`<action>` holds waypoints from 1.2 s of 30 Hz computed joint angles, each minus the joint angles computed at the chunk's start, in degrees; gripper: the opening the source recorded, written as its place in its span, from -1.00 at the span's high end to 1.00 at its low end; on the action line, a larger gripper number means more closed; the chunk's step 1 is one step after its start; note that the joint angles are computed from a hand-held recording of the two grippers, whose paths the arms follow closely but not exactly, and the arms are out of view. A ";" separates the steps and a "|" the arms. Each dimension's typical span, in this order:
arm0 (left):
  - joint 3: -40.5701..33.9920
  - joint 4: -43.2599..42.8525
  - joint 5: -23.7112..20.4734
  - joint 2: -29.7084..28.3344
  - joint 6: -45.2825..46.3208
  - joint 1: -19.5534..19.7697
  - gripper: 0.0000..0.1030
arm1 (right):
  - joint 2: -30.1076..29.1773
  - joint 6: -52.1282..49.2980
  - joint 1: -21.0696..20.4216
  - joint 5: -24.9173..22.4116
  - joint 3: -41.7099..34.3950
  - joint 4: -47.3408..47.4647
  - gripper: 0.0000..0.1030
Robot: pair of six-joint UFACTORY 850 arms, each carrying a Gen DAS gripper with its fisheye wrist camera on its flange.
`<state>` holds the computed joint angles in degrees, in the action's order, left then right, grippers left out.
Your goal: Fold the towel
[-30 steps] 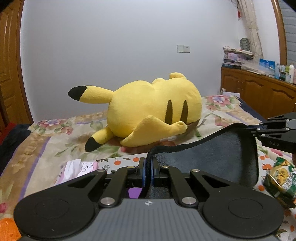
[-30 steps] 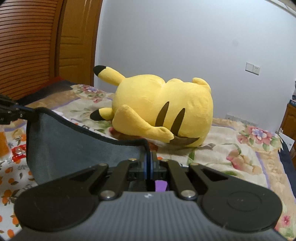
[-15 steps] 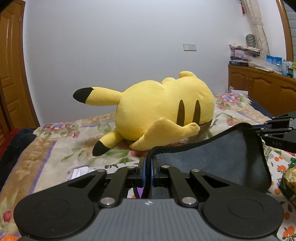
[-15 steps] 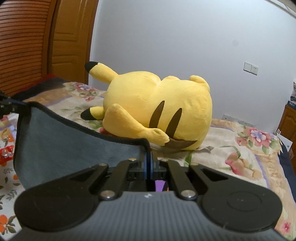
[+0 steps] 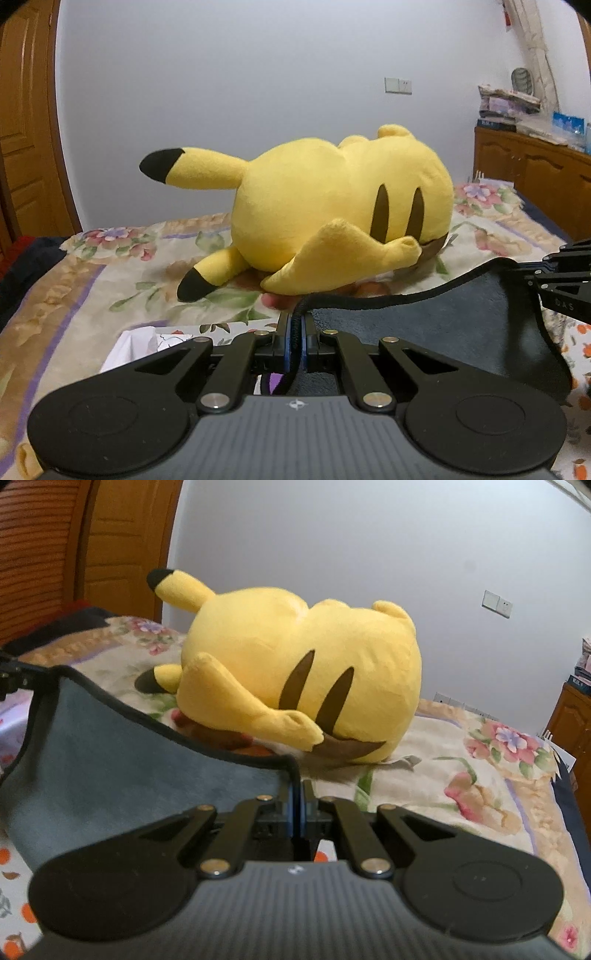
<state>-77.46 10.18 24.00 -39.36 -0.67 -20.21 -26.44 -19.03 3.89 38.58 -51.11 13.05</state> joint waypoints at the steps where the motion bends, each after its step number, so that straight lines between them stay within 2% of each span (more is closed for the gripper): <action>1: -0.49 -0.60 -0.27 -0.50 0.66 -0.06 0.88 | -0.55 -0.67 0.09 -0.31 -0.48 0.33 0.93; 9: -4.68 -4.46 -3.74 -4.82 5.41 -0.45 0.88 | -4.11 -4.99 0.55 -3.11 -3.74 3.35 0.93; 20: -7.79 -12.45 -6.19 -7.86 14.05 -0.83 0.82 | -6.02 -8.75 1.21 -5.78 -5.71 8.67 0.90; 21: -7.88 -12.44 -6.42 -7.92 13.96 -0.84 0.72 | -6.05 -9.21 1.37 -5.65 -5.69 9.49 0.87; 22: -8.05 -11.49 -7.05 -7.96 13.16 -0.80 0.64 | -6.00 -9.17 1.43 -5.44 -5.60 9.78 0.71; 23: -8.05 -10.95 -7.23 -7.96 12.70 -0.79 0.44 | -5.96 -9.00 1.39 -5.39 -5.60 9.97 0.56; 24: -7.89 -10.75 -7.23 -7.89 12.59 -0.80 0.25 | -5.77 -8.52 1.40 -5.26 -5.43 10.06 0.12; 25: -7.51 -10.70 -6.85 -7.70 12.36 -0.80 0.18 | -5.48 -7.44 1.34 -4.83 -5.05 9.28 -0.09; 28: -6.75 -7.54 -6.81 -7.28 8.34 -0.71 0.05 | -4.74 -5.58 1.27 -4.79 -4.38 8.10 -0.08; 30: -6.10 -5.82 -7.29 -6.93 6.03 -0.79 -0.12 | -4.08 -2.03 1.07 -5.46 -3.68 5.99 -0.09; 36: -1.86 -3.60 -6.40 -4.51 3.69 -1.31 -0.35 | -2.00 7.71 1.54 -5.39 0.00 1.40 -0.09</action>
<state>-79.32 6.58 17.60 -43.88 3.02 -21.52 -28.43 -11.32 5.44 33.19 -51.11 14.45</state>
